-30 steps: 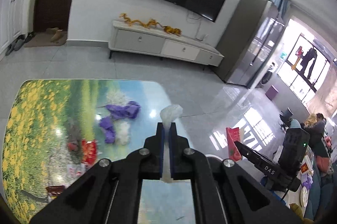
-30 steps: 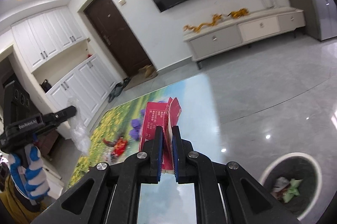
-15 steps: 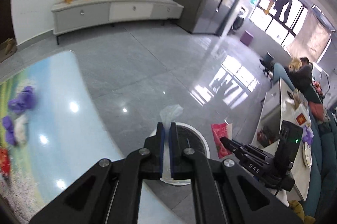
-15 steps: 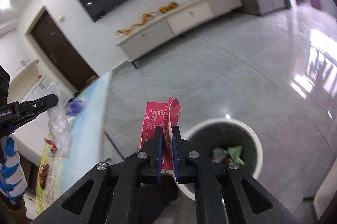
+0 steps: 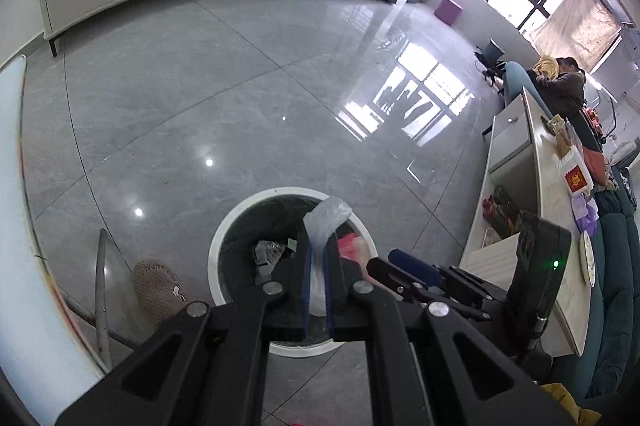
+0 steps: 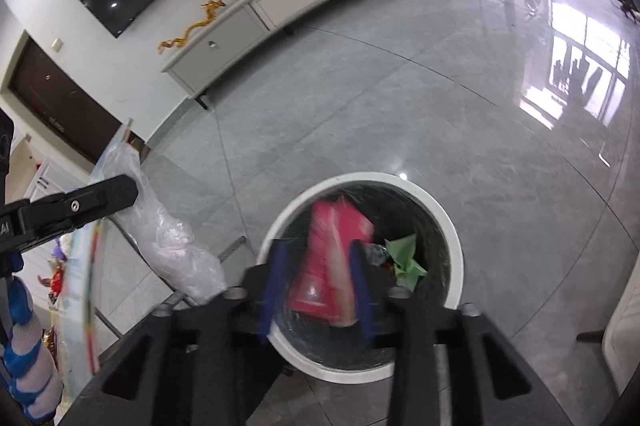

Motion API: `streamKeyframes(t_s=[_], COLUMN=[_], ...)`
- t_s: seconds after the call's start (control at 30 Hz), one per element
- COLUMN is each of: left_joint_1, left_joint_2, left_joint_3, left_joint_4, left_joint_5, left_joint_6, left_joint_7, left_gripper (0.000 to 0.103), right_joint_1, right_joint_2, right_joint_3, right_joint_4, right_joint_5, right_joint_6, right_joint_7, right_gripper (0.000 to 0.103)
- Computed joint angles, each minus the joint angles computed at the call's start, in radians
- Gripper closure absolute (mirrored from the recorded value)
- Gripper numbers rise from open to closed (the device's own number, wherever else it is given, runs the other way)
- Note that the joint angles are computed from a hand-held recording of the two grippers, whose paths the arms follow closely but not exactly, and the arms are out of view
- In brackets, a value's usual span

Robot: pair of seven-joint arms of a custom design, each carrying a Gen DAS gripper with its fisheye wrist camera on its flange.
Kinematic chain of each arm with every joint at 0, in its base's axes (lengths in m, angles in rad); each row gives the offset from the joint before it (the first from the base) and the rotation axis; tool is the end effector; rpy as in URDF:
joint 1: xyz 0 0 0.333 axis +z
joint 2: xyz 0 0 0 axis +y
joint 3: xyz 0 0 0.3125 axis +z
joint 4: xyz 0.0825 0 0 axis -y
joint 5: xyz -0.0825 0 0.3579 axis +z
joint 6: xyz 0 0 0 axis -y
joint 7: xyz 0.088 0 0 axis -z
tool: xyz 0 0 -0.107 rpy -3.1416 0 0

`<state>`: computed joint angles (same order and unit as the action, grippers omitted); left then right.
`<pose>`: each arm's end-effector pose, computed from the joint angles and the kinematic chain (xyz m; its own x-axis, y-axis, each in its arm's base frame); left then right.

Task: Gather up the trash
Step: 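Carry both items over the round bin and open both tools to drop them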

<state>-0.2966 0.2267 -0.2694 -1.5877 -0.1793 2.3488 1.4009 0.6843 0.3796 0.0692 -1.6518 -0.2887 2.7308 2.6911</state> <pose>0.5539 -0.3331 0.5705 -0.3372 -0.8880 0.3126 -0.8757 0.1740 -0.4504 0.4972 0.4714 0.4817 -0.0167 -0.8903 -0.4550 -0.8404 0.2591 -0.4761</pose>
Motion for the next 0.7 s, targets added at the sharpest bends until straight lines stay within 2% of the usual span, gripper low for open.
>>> streamKeyframes(t_s=[0.27,0.43,0.7], left_joint_1=[0.012,0.022,0.032], left_joint_2=[-0.015,-0.029,-0.055], left_joint_3=[-0.003,-0.004,-0.003], left_joint_4=[-0.05,-0.074,-0.103], left_joint_5=[-0.044,-0.076,-0.132], left_joint_6=[0.007,0.009,0.019], left_joint_7=[0.013,0.034,0.069], left_gripper=[0.097,0.096,0.096], right_joint_1=[0.009,0.031,0.03], right_joint_2=[0.002,-0.036,-0.105], right_joint_3=[-0.006,-0.022,-0.009], right_joint_4=[0.008,-0.023,-0.076], right_joint_5=[-0.007,-0.066,-0.164], right_joint_6=[-0.034,-0.048,-0.089], right_joint_7=[0.021,0.096,0.219], right_gripper=[0.063,0.061,0.059])
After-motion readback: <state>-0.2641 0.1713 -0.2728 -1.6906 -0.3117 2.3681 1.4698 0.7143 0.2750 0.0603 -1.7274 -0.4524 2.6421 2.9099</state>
